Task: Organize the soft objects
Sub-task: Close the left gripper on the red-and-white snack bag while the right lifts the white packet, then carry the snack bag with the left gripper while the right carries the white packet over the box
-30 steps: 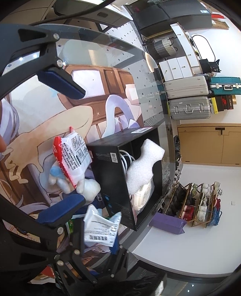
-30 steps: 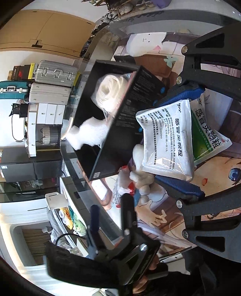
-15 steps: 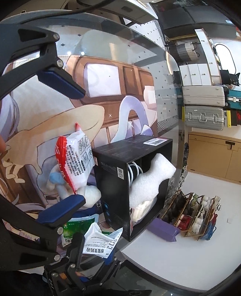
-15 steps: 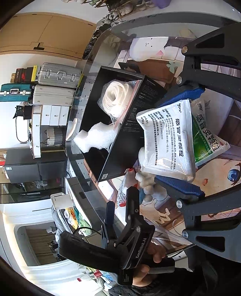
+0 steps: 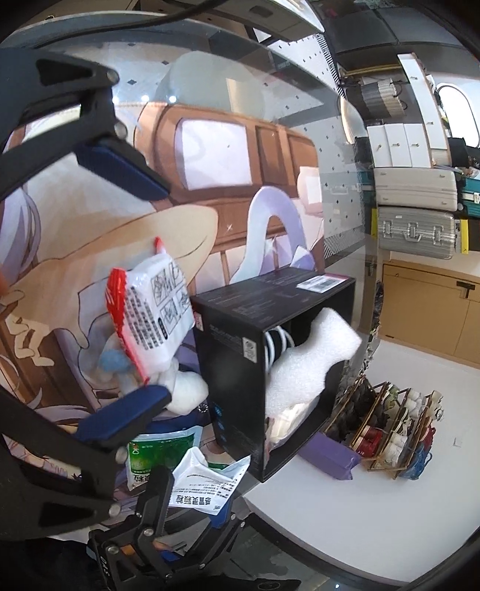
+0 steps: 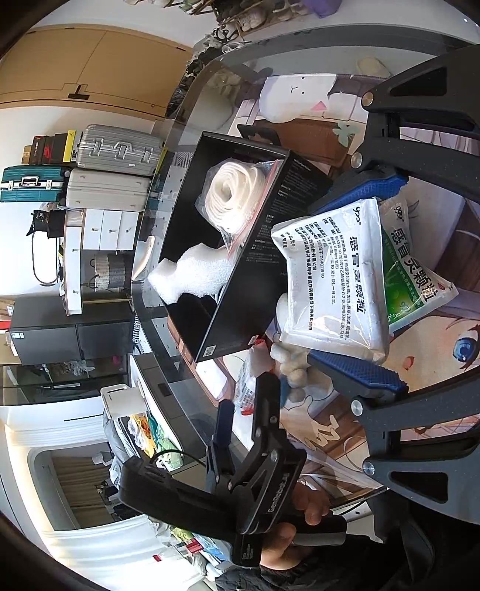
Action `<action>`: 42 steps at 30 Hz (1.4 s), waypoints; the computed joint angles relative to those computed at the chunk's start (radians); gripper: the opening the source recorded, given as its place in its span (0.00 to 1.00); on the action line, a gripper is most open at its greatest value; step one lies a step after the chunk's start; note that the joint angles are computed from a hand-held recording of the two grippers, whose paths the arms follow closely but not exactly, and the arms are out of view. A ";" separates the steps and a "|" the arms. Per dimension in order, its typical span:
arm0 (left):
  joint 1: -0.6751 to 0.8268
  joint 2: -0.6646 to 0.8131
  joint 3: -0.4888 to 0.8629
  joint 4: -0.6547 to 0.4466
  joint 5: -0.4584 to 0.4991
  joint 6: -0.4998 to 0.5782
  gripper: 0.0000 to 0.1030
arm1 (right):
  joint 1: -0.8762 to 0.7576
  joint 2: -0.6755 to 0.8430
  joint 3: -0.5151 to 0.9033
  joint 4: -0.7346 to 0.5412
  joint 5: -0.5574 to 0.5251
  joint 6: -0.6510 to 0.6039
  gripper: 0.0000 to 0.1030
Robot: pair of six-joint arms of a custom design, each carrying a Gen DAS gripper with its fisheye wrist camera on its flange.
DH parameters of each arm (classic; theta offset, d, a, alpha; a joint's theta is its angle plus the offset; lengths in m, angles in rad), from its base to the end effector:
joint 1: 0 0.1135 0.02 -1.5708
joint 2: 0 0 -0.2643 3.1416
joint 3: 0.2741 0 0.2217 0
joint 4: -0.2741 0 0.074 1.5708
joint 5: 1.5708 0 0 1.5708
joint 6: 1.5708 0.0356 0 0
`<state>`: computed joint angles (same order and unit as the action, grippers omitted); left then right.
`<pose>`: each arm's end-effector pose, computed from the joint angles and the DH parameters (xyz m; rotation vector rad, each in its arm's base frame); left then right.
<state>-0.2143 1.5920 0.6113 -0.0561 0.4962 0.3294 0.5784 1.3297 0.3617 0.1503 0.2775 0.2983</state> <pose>0.2385 -0.0693 0.1432 0.8453 2.3816 -0.5979 0.1739 0.1019 0.1494 -0.1993 2.3421 0.0971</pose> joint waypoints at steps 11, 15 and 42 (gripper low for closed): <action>0.010 0.005 0.010 -0.052 0.064 0.046 0.51 | 0.008 0.011 0.009 -0.005 0.004 0.003 0.70; 0.019 -0.013 0.003 -0.053 0.067 0.053 0.51 | 0.011 0.010 0.011 -0.005 0.009 0.006 0.70; 0.129 -0.291 -0.037 -0.089 0.197 0.069 0.51 | 0.033 -0.171 -0.013 -0.078 0.074 0.011 0.70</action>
